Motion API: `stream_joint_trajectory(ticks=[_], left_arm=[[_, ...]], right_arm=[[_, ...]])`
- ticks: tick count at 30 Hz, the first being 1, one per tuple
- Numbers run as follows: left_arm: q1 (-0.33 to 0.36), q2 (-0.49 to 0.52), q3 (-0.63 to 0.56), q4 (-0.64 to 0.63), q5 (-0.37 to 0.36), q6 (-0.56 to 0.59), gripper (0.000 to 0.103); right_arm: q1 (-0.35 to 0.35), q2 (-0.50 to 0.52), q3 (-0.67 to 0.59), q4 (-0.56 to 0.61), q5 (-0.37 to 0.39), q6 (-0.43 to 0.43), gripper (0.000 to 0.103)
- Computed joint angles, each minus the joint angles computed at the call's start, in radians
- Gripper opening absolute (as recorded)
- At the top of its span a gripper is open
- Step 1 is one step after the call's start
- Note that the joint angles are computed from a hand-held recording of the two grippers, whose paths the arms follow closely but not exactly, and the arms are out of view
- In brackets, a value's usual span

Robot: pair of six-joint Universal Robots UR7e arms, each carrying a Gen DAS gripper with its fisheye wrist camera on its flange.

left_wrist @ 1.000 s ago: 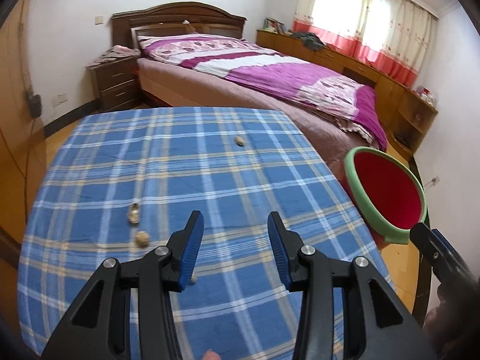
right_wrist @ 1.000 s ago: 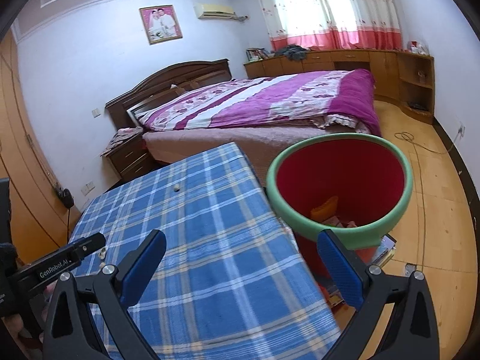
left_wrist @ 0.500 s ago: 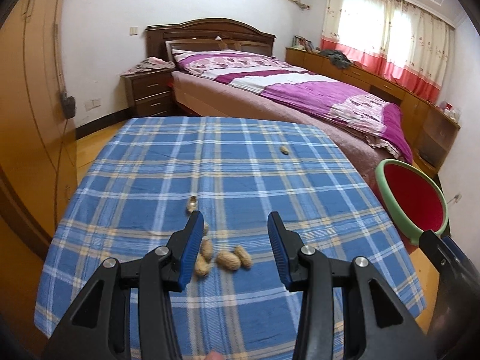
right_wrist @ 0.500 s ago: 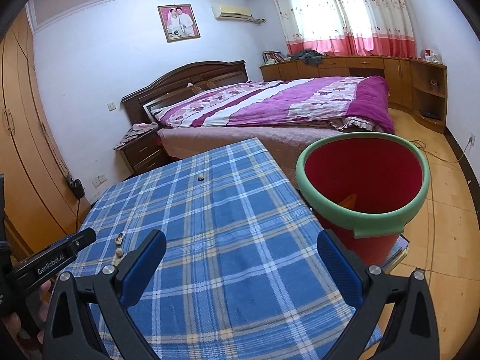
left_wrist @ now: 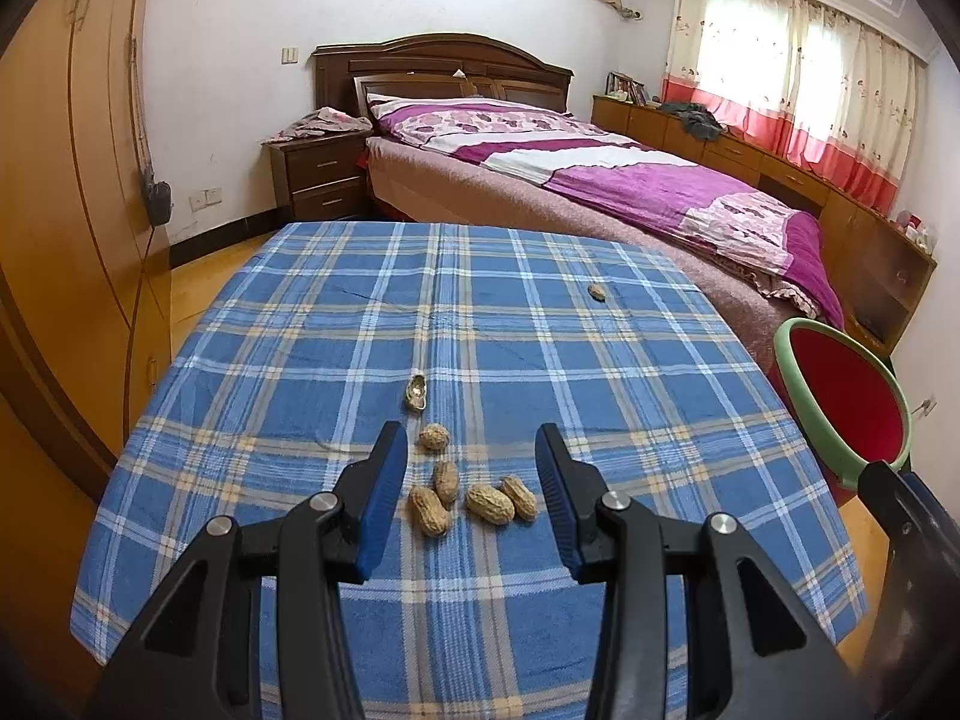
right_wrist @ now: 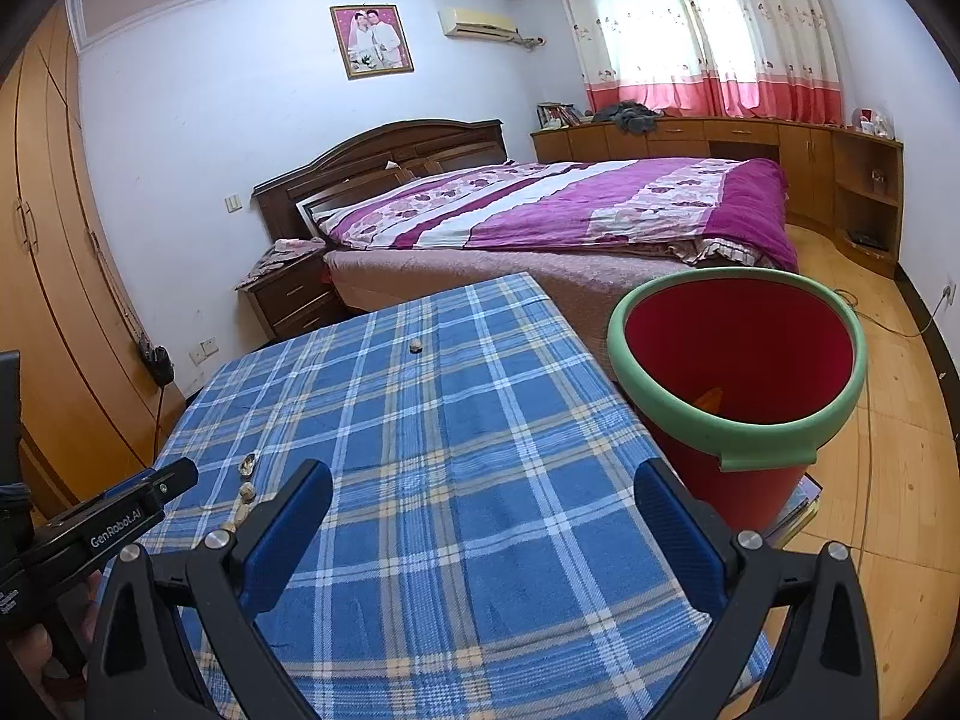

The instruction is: Collect trash

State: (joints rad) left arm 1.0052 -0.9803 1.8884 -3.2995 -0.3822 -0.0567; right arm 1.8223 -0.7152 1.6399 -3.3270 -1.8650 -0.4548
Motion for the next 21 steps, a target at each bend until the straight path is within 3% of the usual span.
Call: stream_joint_trajectory(ticks=[21], left_arm=[[0.001, 0.006, -0.004, -0.006, 0.005, 0.006, 0.045]], right_arm=[[0.0, -0.001, -0.001, 0.003, 0.0, 0.001, 0.103]])
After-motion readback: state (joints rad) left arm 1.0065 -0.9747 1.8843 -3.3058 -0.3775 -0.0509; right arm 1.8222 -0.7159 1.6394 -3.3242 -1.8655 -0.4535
